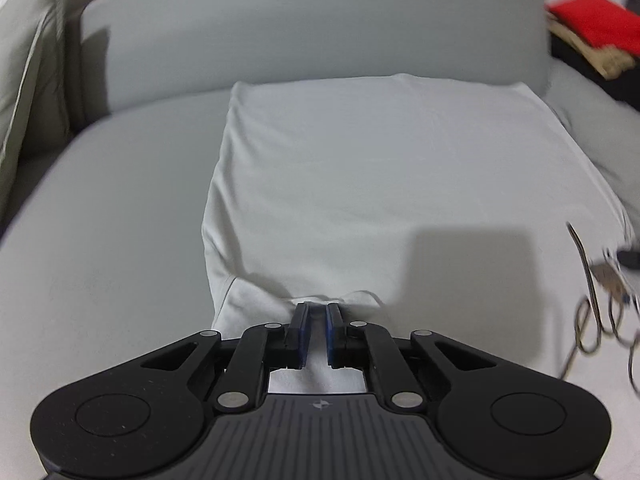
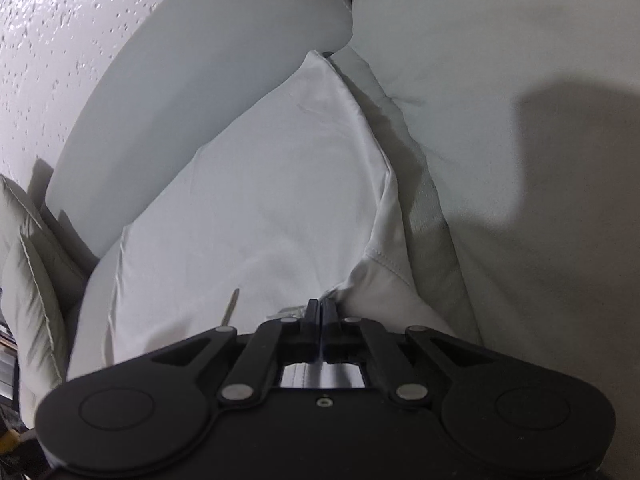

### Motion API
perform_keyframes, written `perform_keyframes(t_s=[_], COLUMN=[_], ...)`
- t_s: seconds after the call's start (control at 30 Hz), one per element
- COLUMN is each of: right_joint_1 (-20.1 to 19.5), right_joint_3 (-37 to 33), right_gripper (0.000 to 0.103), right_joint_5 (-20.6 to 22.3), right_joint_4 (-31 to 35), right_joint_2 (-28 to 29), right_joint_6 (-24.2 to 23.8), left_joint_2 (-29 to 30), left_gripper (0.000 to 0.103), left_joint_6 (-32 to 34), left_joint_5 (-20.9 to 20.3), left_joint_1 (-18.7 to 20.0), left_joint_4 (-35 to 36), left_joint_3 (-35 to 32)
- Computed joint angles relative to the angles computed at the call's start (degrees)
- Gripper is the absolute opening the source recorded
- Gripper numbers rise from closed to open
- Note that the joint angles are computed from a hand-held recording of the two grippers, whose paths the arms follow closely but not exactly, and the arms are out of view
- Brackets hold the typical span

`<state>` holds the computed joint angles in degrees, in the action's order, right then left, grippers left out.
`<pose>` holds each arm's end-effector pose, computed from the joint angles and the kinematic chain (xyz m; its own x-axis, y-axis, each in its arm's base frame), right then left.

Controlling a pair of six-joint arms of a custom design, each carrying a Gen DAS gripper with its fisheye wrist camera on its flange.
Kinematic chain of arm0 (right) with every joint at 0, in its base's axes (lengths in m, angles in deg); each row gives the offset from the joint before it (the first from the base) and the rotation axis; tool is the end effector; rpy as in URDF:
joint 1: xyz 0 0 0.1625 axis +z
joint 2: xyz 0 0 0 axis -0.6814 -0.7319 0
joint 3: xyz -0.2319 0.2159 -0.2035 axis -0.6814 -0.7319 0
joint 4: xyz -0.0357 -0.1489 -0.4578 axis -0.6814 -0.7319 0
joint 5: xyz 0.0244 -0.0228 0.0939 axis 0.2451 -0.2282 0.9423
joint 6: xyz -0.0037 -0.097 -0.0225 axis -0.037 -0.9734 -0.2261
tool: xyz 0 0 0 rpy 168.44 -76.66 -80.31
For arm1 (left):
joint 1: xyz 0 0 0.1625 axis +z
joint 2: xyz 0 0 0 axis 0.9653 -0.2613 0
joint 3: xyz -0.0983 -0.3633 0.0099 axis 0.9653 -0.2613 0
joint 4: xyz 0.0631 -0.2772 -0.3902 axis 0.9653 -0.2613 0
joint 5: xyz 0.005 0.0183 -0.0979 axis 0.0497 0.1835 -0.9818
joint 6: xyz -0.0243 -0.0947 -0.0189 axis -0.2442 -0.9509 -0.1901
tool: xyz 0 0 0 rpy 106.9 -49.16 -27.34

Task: Fold clothes
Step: 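Pinch the folded edge again with both grippers, then release and lift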

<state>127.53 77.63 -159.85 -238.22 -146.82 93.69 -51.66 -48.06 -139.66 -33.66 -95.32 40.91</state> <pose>0.0516 -0.3824 0.3085 -0.8022 0.5969 0.0151 0.2784 0.3962 -0.8749 -0.3604 -0.5771 0.0598 -0.5210 0.5672 -0.6379 0.7701 0.6346 -0.0647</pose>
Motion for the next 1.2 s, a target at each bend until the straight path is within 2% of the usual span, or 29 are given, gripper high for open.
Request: perform_keyframes(t_s=[0.1, 0.2, 0.27, 0.33, 0.4, 0.43, 0.47, 0.5, 0.57, 0.67, 0.73, 0.8, 0.9, 1.0, 1.07, 1.17, 1.2], right_joint_1=[3.1, 7.4, 10.1, 11.8, 12.2, 12.1, 12.2, 12.6, 14.2, 18.3, 20.0, 19.4, 21.7, 21.9, 25.6, 30.3, 30.8], right_joint_3=[0.9, 3.5, 4.4, 5.4, 5.6, 6.3, 6.5, 6.2, 5.4, 6.0, 6.8, 7.6, 10.3, 11.1, 10.2, 9.7, 9.7], right_gripper=[0.007, 0.007, 0.007, 0.007, 0.006, 0.006, 0.006, 0.006, 0.007, 0.007, 0.009, 0.008, 0.008, 0.006, 0.009, 0.010, 0.011], right_joint_5=[-2.8, -4.9, -7.1, -8.2, -10.7, -11.0, -11.4, -11.3, -10.9, -11.5, -11.0, -9.9, -10.8, -6.8, -10.5, -15.3, -15.7], right_joint_4=[3.0, 8.4, 12.5, 16.6, 19.2, 17.1, 16.6, 18.5, 23.7, 26.4, 28.2, 30.6, 28.1, 38.0, 42.2, 41.5, 40.1], right_joint_2=[-3.7, -10.5, -13.3, -15.3, -14.0, -13.3, -13.0, -13.8, -16.1, -17.6, -18.3, -17.8, -18.5, -26.2, -25.9, -23.8, -23.7], right_joint_6=[0.7, 1.5, 1.5, 2.4, 1.7, 0.2, 0.3, 2.8, 7.6, 7.2, 6.7, 7.1, 6.4, 13.4, 17.6, 18.4, 17.5], left_joint_2=[-5.3, -12.0, -15.2, -15.8, -15.7, -15.9, -16.1, -16.3, -19.1, -23.6, -24.0, -24.8, -27.4, -30.8, -33.1, -34.1, -33.4], left_gripper=[0.014, 0.015, 0.016, 0.016, 0.015, 0.015, 0.015, 0.014, 0.016, 0.018, 0.020, 0.018, 0.017, 0.017, 0.022, 0.031, 0.034], left_joint_6=[-1.2, -3.6, -6.7, -8.8, -9.7, -9.2, -8.6, -8.1, -8.3, -7.3, -8.1, -7.2, -9.8, -12.0, -13.3, -12.7, -12.2], left_joint_5=[-0.2, 0.5, 1.4, 2.1, 2.7, 3.4, 4.0, 4.7, 2.1, -1.6, -3.3, -1.0, -1.2, -2.9, -4.4, -2.7, -1.6], left_joint_1=[-1.8, -4.2, -5.4, -5.5, -5.6, -6.2, -6.8, -7.4, -8.3, -10.1, -10.7, -12.6, -13.9, -13.9, -13.9, -14.7, -14.8], left_joint_4=[-1.0, -1.0, 2.7, 5.1, 6.3, 6.6, 6.9, 7.2, 7.4, 5.8, 8.4, 7.3, 13.7, 17.9, 20.1, 17.0, 15.6], left_joint_3=[4.5, 10.3, 13.1, 14.5, 15.8, 16.0, 16.3, 16.6, 17.9, 22.2, 23.3, 25.9, 26.3, 26.7, 26.9, 27.7, 27.5])
